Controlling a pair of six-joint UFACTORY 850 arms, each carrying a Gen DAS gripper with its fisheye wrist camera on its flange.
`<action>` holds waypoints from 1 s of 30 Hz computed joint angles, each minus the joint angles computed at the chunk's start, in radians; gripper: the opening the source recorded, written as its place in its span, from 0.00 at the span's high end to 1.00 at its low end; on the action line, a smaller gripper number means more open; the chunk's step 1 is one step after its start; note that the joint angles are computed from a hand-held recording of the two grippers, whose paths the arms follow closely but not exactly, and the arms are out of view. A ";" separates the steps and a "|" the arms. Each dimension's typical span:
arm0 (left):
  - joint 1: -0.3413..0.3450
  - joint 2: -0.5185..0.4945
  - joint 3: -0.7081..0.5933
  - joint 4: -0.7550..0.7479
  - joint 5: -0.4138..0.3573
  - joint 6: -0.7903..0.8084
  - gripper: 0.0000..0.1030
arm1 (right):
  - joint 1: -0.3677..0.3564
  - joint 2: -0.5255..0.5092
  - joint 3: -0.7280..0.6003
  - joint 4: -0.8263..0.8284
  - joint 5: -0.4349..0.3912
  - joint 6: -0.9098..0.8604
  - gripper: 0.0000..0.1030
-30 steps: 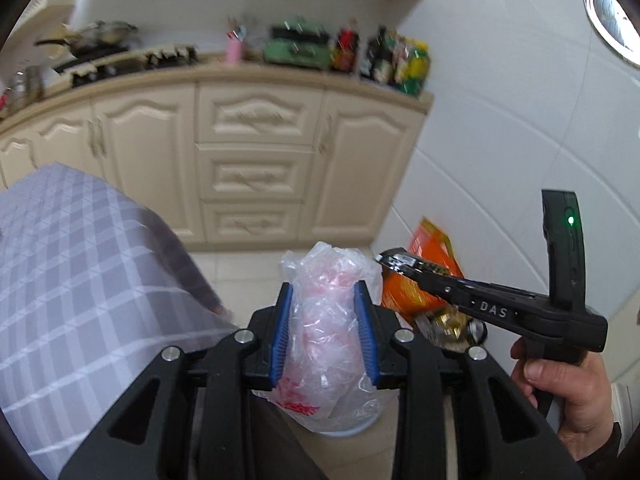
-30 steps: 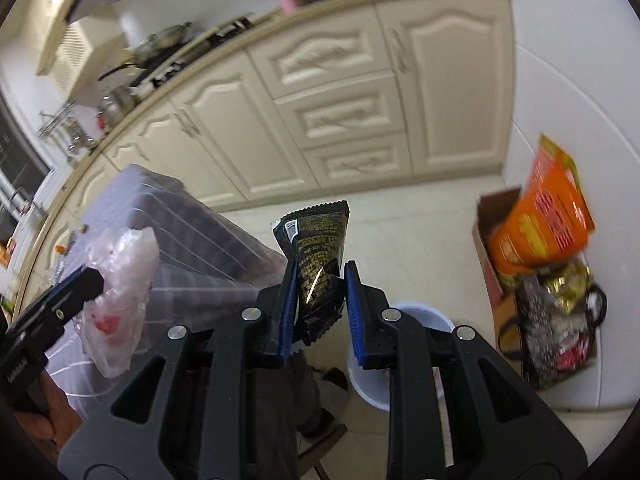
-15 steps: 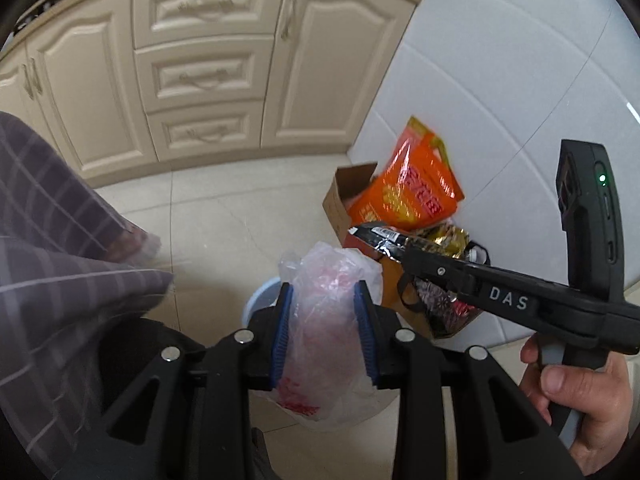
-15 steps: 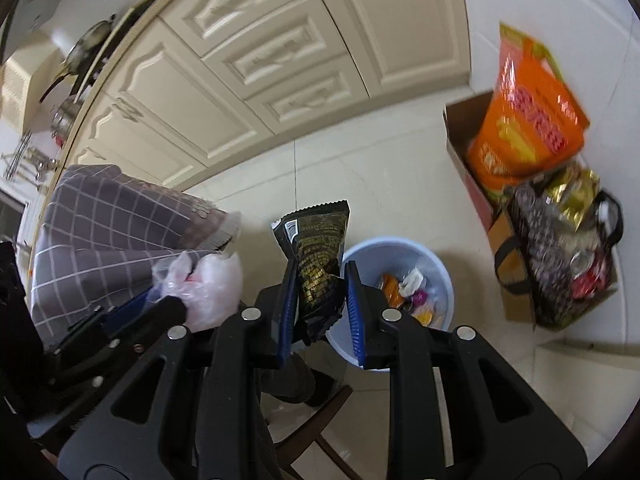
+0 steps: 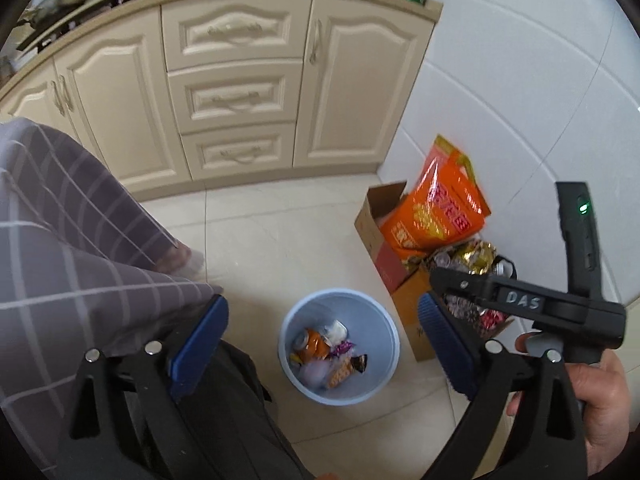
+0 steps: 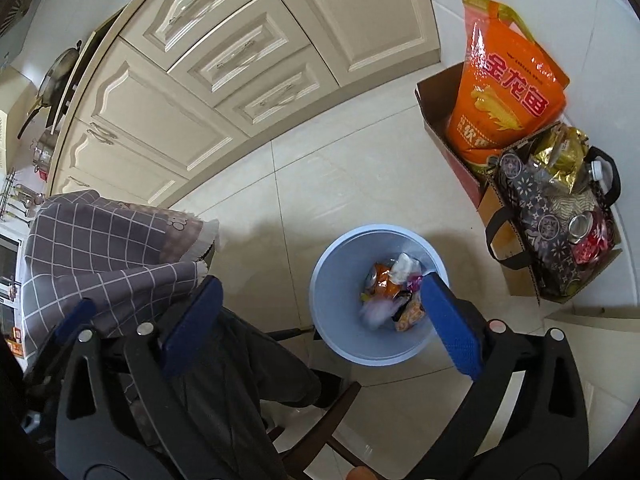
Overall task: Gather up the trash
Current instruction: 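Move both tools back over the table toward the remaining items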
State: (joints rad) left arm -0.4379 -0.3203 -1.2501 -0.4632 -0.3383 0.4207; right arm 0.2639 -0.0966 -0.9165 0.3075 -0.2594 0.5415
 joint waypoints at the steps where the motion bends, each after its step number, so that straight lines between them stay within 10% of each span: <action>1: 0.003 0.018 0.010 -0.006 0.013 0.008 0.09 | 0.003 0.001 -0.005 -0.014 -0.003 0.011 0.06; 30: 0.172 0.357 0.148 -0.235 0.161 0.238 0.09 | 0.175 -0.027 -0.323 -0.406 -0.027 0.217 0.06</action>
